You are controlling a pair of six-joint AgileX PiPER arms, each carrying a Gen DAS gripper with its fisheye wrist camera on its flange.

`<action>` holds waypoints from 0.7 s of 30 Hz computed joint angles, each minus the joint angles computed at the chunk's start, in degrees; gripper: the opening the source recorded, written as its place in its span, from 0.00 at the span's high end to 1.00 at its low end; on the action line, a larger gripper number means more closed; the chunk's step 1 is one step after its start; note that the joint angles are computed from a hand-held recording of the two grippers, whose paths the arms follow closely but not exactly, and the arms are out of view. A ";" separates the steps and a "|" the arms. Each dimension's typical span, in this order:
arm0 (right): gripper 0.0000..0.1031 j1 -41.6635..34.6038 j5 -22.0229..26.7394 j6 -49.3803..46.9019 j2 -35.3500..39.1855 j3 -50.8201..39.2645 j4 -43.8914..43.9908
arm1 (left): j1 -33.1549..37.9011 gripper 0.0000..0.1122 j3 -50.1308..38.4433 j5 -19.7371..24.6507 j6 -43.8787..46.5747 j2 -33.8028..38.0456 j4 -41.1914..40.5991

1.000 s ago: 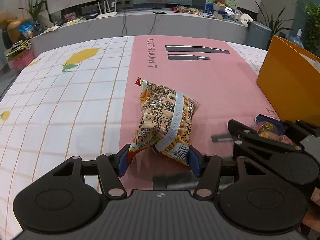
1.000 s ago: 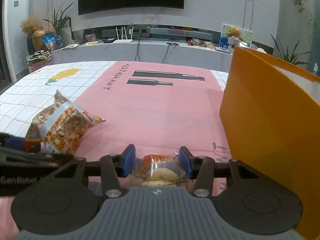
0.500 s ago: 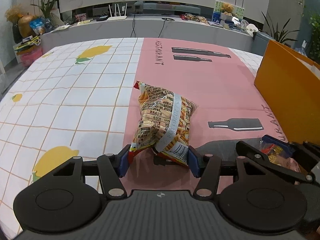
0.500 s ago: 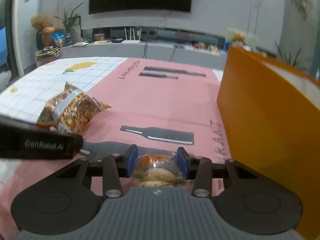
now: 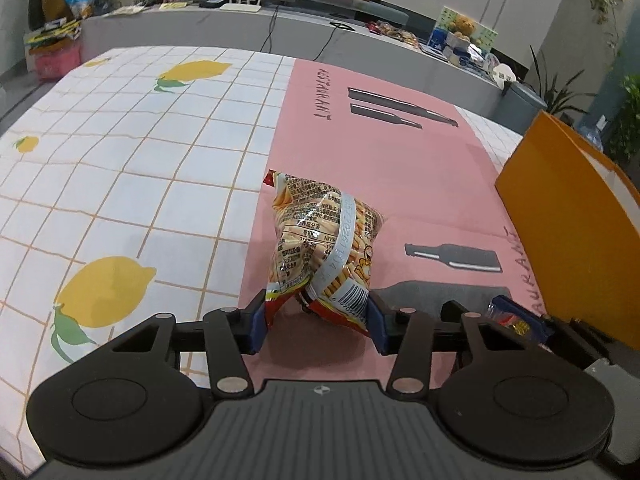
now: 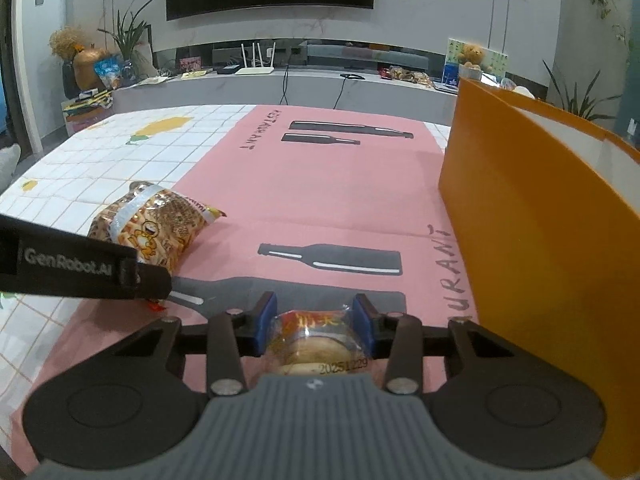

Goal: Organize snacks
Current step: 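Grasp the striped stick-snack bag with the left tool while the right tool holds the bun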

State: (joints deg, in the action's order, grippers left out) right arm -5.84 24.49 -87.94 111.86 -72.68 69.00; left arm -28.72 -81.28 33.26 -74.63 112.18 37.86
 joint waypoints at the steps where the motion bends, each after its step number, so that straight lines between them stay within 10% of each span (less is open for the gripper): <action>1: 0.61 0.20 -0.70 -2.63 -0.30 0.81 1.63 | -0.19 0.43 -0.46 0.35 1.27 0.24 -0.29; 5: 0.61 0.17 -1.44 -12.13 -0.60 2.55 8.46 | -0.18 0.24 -3.01 3.40 12.65 0.89 -3.96; 11: 0.60 -2.07 2.62 -6.36 1.86 -1.07 5.48 | 1.58 0.20 0.27 0.87 7.59 -3.33 -0.77; 15: 0.60 -2.95 4.04 -6.81 2.76 -2.40 4.81 | 4.27 0.19 -0.56 -3.79 19.83 -4.02 -10.60; 21: 0.60 -3.51 4.89 -9.28 2.89 -2.07 6.52 | 2.54 0.15 -8.51 2.25 17.92 2.21 -4.43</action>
State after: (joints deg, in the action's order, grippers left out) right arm -9.35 29.38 -97.23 114.75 -74.75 75.51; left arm -26.18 -89.80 35.51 -56.71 114.40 33.44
